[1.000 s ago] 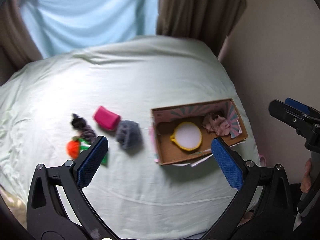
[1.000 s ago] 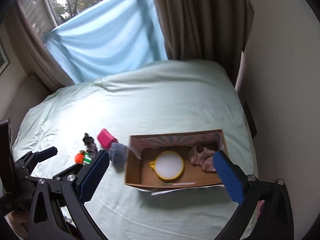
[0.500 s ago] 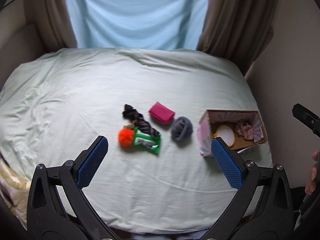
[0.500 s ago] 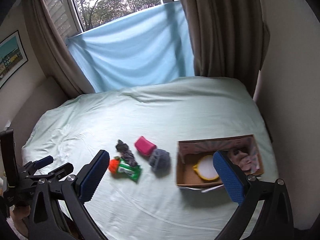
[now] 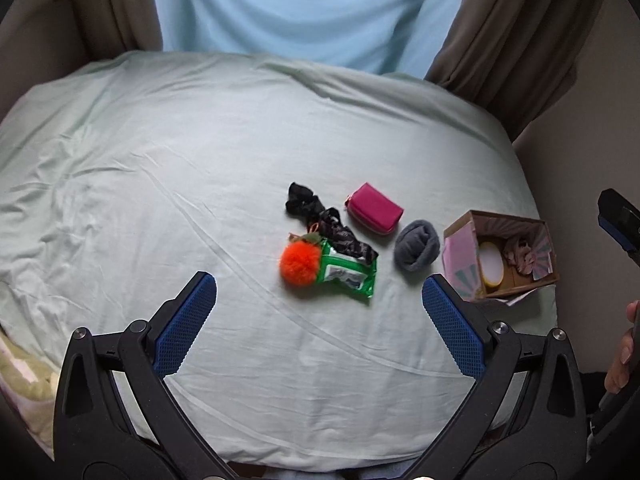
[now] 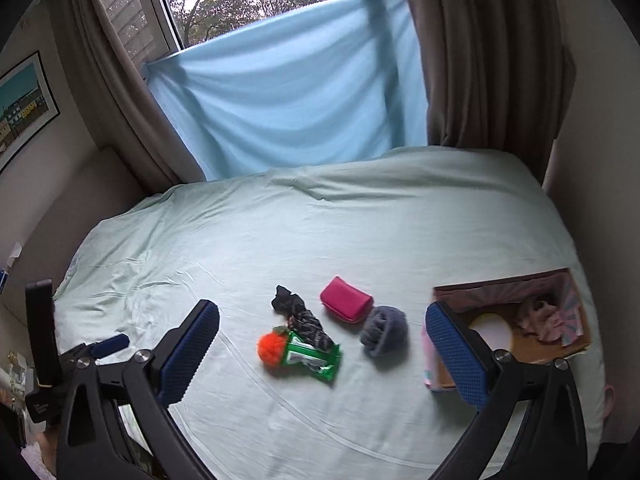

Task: Organize soft objects
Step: 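Lift both tools out of the box and back over the pile, then grasp the orange pom-pom with the left tool while the right tool grasps the black scarf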

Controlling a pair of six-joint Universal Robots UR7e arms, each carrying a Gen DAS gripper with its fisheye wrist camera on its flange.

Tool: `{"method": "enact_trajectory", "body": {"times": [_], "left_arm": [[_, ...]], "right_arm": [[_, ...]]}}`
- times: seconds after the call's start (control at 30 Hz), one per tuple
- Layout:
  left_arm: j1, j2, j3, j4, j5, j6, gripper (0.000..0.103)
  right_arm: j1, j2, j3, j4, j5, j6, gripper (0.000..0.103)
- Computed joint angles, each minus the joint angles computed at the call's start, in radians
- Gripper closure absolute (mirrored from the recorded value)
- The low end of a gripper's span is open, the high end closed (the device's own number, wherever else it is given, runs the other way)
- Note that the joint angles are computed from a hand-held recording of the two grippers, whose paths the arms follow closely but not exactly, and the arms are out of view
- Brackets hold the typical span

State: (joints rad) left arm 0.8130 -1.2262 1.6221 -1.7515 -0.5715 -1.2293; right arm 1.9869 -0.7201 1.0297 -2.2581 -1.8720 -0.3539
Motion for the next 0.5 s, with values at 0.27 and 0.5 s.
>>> {"method": "enact_trajectory", "body": {"times": [0.27,0.5], "left_arm": [[0.176,0.036,0.092,-0.391,-0.097,0.335,0.001],[0.315,0.124,0.124,-0.644,-0.201,0.514,0.004]], "right_arm": [[-0.024,0.145,-0.022,-0.047,-0.008,0.007,0.000],[-0.072,0.263,-0.065,-0.015,-0.025,0.010,0.011]]}}
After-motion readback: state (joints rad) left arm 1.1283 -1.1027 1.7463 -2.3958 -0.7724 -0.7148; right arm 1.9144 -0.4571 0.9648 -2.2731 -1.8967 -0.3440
